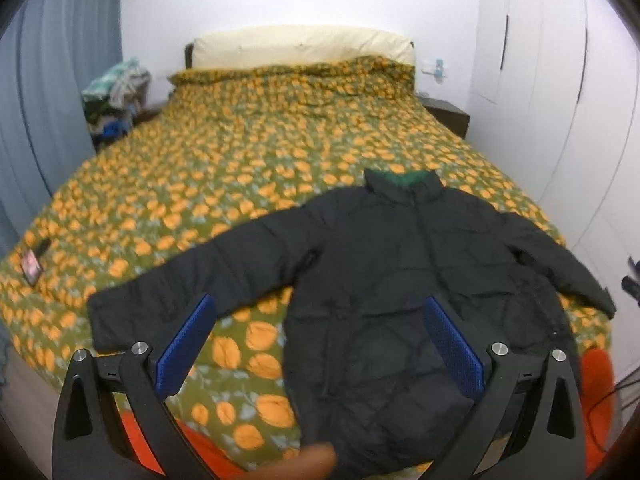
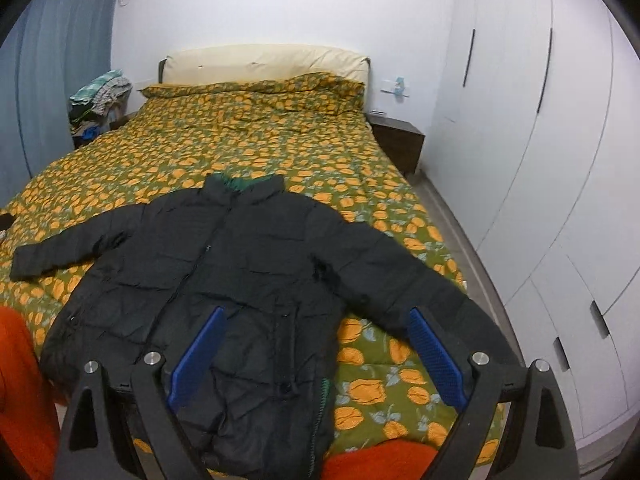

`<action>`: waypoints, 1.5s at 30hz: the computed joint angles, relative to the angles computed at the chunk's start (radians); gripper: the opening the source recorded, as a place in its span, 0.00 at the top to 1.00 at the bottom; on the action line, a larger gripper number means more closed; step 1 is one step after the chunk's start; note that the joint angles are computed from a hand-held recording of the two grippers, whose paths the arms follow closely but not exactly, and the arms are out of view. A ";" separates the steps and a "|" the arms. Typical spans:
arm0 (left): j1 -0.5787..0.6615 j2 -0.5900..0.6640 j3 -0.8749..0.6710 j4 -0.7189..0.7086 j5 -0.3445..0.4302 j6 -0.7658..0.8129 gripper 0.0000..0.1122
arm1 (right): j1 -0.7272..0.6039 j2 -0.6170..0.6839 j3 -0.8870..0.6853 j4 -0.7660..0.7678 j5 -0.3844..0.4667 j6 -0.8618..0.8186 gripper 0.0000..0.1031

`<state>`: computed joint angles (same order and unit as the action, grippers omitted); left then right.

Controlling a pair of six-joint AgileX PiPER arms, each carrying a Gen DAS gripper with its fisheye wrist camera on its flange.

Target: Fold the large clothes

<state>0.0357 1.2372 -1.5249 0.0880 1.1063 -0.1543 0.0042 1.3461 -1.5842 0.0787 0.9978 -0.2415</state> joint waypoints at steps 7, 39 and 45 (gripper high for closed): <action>-0.024 -0.013 0.024 0.040 0.006 -0.048 0.08 | 0.025 -0.002 -0.027 -0.017 -0.012 -0.011 0.09; -0.063 0.041 0.053 0.010 -0.033 -0.127 0.09 | -0.815 0.471 -0.236 0.623 0.193 0.019 0.01; -0.088 0.045 0.048 0.043 -0.014 -0.146 0.09 | -0.935 0.584 -0.073 0.895 0.202 0.067 0.01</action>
